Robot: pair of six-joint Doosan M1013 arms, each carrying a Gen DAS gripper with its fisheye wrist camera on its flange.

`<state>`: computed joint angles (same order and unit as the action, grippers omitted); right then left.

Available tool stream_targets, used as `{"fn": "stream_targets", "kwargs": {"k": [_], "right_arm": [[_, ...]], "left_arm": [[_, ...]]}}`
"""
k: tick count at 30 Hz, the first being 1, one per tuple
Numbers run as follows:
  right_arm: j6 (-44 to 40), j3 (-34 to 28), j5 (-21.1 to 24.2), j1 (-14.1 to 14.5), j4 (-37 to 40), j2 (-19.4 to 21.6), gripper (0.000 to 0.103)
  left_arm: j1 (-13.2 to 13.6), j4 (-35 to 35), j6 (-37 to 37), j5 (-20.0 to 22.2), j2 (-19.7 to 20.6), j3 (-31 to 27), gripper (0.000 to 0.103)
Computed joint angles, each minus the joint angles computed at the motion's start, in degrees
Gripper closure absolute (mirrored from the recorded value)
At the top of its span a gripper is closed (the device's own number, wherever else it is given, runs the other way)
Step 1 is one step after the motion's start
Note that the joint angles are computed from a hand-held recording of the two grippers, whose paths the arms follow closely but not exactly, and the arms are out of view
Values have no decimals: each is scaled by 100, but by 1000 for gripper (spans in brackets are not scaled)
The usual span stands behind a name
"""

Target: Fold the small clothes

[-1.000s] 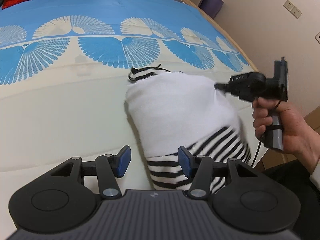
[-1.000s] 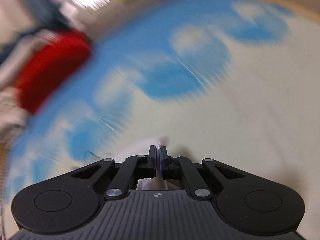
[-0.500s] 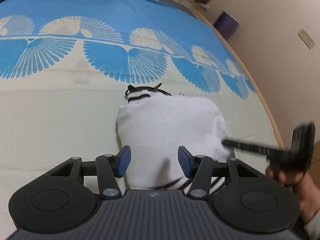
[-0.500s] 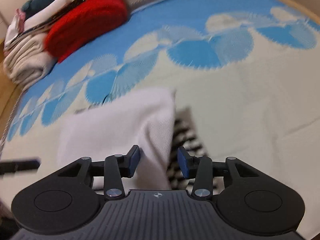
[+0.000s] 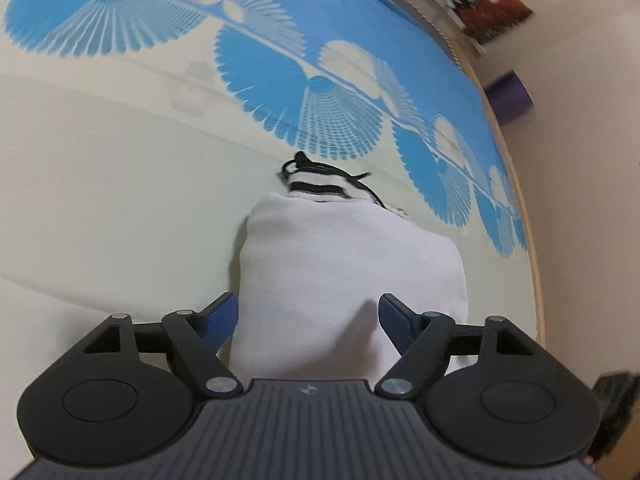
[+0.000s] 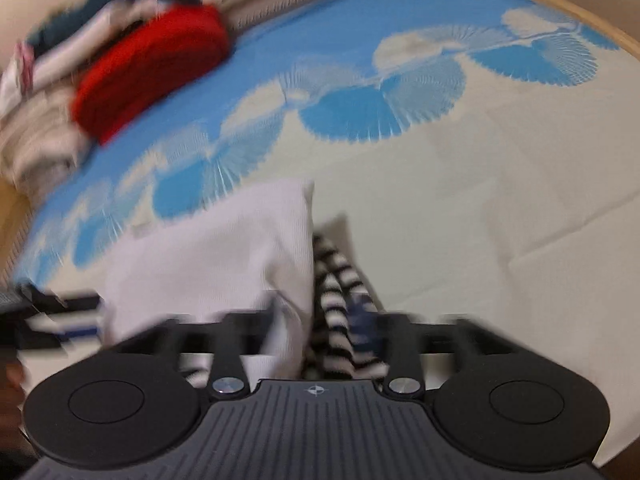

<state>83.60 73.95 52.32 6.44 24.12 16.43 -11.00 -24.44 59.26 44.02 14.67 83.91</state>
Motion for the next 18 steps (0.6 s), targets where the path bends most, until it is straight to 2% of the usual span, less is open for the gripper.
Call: {"fn": "stream_targets", "kwargs": {"k": [3,6,7,10,11,13,14,15,17,18], "right_arm": [[-172,-177,464,1,120,183,19],[246,-475,1167,158,-797,440,20],[361,-550,1373,159,-895,520,19],[485,-648,1536,93,-709,630,19],[478,-683,1572,83,-648,655,22],[342,-694,1644,23,-287,675,46],[277,-725,1680,-4,-71,699,68],[224,-721,1653,0,43,692,81],[126,-669,1503,56,-24,628,90],[115,-662,1459,61,12,611,92]], "left_arm": [[36,-208,-169,-110,87,49,17],[97,-695,-113,-250,184,109,15],[111,-881,-34,-273,222,126,15],[102,-1088,2,-320,321,116,14],[88,-1087,26,-352,347,109,14],[55,-1014,58,-399,374,92,18],[31,-872,50,-398,371,66,28],[14,-756,79,-401,362,43,43],[-30,-459,160,-424,313,-20,59],[-89,-24,150,-400,273,-101,61]]}}
